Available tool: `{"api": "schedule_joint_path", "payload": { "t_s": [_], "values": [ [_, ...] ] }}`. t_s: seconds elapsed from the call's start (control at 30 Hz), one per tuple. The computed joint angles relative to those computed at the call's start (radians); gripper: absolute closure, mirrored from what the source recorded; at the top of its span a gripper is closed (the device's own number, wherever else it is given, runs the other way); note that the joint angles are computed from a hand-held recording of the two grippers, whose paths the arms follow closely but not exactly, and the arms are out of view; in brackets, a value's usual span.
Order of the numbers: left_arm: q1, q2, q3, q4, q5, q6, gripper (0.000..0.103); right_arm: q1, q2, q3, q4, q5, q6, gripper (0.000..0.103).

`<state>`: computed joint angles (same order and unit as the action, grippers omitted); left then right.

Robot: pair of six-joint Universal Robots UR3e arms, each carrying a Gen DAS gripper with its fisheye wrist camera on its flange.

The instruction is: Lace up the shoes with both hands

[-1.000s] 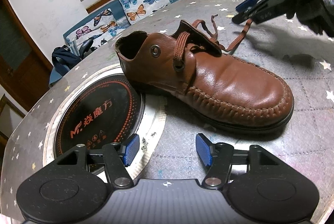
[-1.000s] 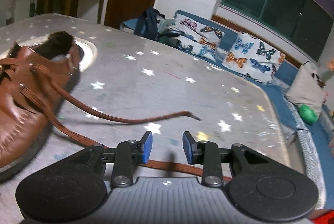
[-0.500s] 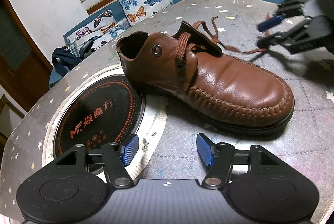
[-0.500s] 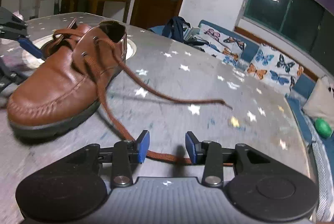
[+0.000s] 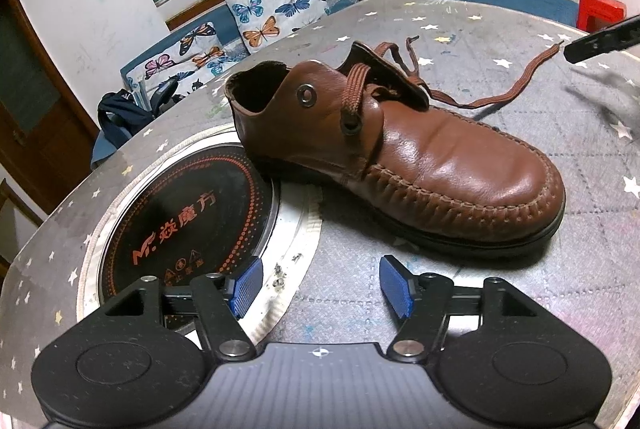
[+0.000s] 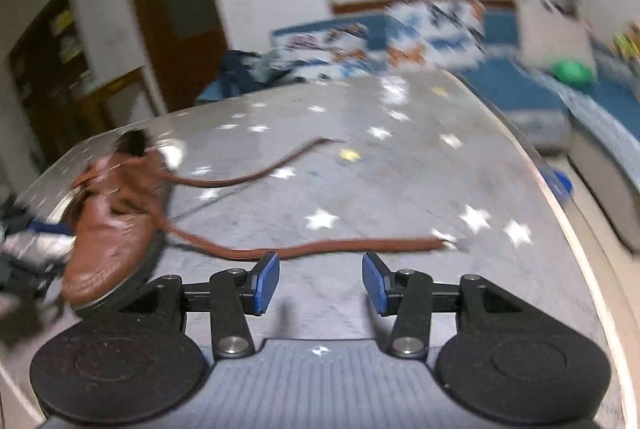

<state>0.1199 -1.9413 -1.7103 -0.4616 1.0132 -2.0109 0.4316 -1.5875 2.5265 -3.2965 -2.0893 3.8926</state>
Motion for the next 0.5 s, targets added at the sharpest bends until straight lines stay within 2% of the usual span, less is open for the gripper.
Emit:
{"api": "schedule_joint_path", "payload": {
  "t_s": [0.13, 0.27, 0.37, 0.5],
  "values": [
    [0.002, 0.000, -0.005, 0.006, -0.004, -0.006, 0.035, -0.175, -0.032, 0.111, -0.103, 0.155, 0.052, 0.053],
    [0.001, -0.002, -0.001, 0.006, -0.001, -0.014, 0.034, -0.265, 0.032, 0.118, -0.215, 0.223, 0.047, 0.049],
    [0.000, 0.000, -0.006, 0.013, 0.001, -0.018, 0.034, -0.280, 0.126, 0.051, -0.245, 0.215, 0.023, 0.049],
    [0.001, 0.001, -0.007, 0.012, 0.001, -0.026, 0.034, -0.239, 0.286, -0.112, -0.230, 0.143, -0.069, 0.049]
  ]
}}
